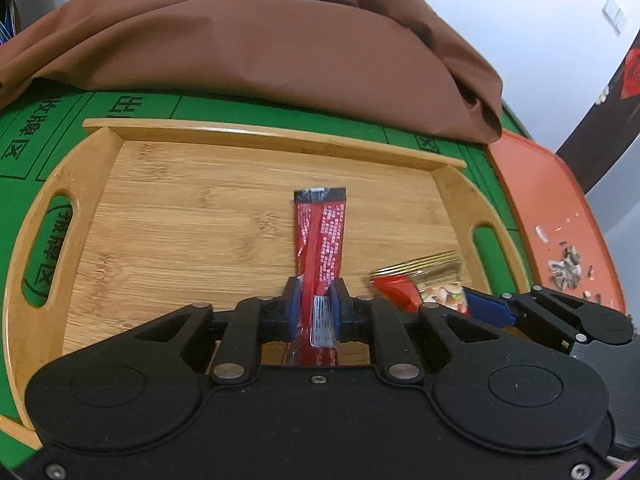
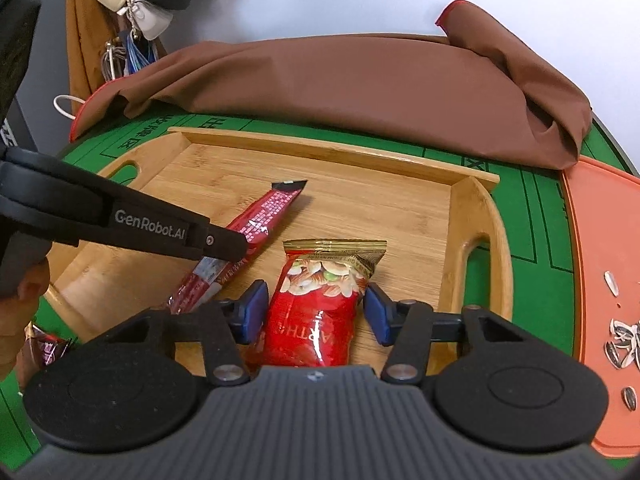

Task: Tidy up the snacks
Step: 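Carry both packets onto the bamboo tray and open both tools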

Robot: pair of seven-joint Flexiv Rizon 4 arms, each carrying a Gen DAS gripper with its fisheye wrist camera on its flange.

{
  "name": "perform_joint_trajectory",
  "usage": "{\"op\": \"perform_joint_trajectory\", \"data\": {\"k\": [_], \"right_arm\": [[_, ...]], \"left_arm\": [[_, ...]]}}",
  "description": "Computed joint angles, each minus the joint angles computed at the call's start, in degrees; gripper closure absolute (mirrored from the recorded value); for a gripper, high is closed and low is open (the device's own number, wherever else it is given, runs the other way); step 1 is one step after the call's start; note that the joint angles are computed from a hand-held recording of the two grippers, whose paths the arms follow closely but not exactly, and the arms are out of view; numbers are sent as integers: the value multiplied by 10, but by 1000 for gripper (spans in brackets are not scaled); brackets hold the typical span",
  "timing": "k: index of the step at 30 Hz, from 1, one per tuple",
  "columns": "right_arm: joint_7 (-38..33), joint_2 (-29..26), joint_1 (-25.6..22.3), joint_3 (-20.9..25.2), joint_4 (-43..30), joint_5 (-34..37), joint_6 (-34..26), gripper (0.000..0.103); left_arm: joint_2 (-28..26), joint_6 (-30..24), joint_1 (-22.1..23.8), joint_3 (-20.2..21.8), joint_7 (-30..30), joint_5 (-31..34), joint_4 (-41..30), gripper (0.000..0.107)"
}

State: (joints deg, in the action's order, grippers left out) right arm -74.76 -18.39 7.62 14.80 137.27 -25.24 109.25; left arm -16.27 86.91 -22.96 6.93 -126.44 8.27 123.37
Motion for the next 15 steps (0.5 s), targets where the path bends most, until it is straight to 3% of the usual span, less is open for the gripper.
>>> {"op": "perform_joint_trajectory", "data": {"k": [2,4,10,15], "right_arm": [[-10,6,35,-26,4,32,12,34],[-8,9,30,-21,7,35,18,31],[-25,36,64,-45,26,75,26,22],[-54,62,108,-67,50,140,38,17]], "left_arm": [[3,5,-13,16,-13,14,0,86],[7,3,-36,42,-35,43,-6,71],[35,-4,-72,90,-124,159,-14,55],[75,-35,-119,132,-249,317,-25,37]]}}
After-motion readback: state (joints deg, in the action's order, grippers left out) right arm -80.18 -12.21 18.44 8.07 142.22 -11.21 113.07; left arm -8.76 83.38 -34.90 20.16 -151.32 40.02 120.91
